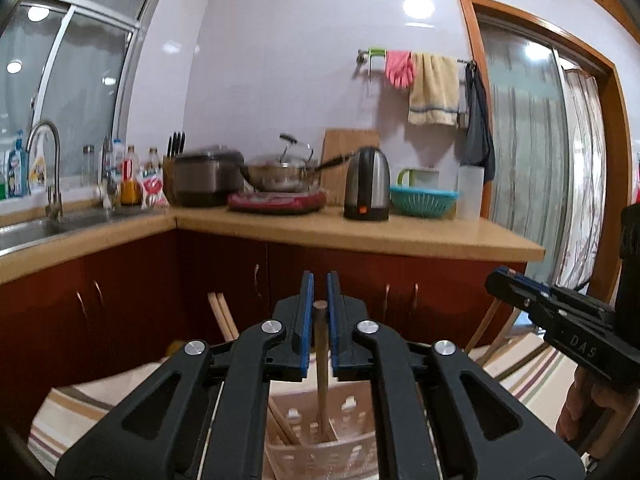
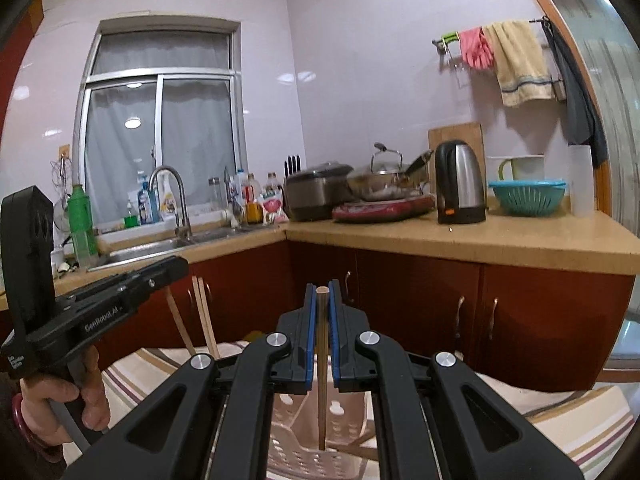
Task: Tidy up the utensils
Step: 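Lower both chopsticks into the caddy and open both tools, then move both open tools back to the last loose chopsticks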
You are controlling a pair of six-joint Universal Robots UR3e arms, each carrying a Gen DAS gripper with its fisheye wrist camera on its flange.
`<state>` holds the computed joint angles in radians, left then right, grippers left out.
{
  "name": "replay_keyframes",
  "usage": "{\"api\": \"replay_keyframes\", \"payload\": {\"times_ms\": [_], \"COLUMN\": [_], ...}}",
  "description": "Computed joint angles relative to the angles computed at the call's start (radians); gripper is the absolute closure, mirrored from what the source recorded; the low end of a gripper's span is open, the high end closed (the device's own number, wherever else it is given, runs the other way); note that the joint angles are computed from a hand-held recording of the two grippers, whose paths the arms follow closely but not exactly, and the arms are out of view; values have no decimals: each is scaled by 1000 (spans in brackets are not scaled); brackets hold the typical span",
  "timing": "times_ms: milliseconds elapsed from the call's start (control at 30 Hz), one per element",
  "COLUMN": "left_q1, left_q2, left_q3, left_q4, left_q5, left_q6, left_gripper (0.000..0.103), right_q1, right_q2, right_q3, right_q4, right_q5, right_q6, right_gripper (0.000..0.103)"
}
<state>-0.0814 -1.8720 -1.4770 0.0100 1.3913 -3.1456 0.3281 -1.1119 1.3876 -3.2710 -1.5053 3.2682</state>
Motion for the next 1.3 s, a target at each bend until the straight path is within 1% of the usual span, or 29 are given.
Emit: {"api": "replay_keyframes", "payload": {"times_ms": [33, 100, 133, 200, 233, 267, 300, 367, 467, 567, 733, 933, 1100, 1200, 1300], "left_q1": [1, 3, 4, 8, 10, 11, 14, 18, 17, 16, 1, -59, -106, -144, -182], "left_q2": [1, 6, 10, 21, 29, 39, 54, 75, 125, 185, 306, 448, 565, 607, 637], "left_q3": [-13, -39, -50, -71, -82, -95, -116, -139, -190, -254, -394, -605, -798, -885, -960], "left_q4": [2, 11, 12, 14, 12, 13, 22, 28, 22, 29, 45, 65, 61, 49, 46], "left_q5": [2, 4, 2, -1, 1, 7, 9, 5, 13, 16, 33, 115, 166, 208, 244], "left_q6": [2, 3, 0, -5, -7, -9, -14, -19, -10, -5, 2, 18, -16, -33, -54], "left_gripper": [88, 74, 72, 65, 62, 54, 48, 42, 39, 33, 31, 31, 31, 31, 31], "right_q1": [1, 4, 2, 6, 7, 3, 1, 0, 1, 7, 27, 69, 104, 128, 136], "right_q2": [0, -8, -10, -25, -33, -33, -42, -69, -116, -178, -306, -436, -510, -542, -573], "right_q3": [0, 18, 22, 38, 47, 40, 49, 80, 133, 207, 390, 631, 820, 926, 1034], "right_q4": [6, 9, 6, 7, 7, 15, 14, 2, -17, -36, -71, -117, -163, -199, -234], "right_q5": [-2, -6, -7, -18, -21, -19, -20, -28, -46, -60, -90, -154, -198, -231, -241], "right_q6": [-2, -4, -4, -10, -10, -8, -5, 0, -4, -13, -26, -21, 8, 28, 42], "right_gripper": [96, 96, 96, 91, 86, 80, 78, 69, 62, 60, 59, 59, 59, 59, 59]}}
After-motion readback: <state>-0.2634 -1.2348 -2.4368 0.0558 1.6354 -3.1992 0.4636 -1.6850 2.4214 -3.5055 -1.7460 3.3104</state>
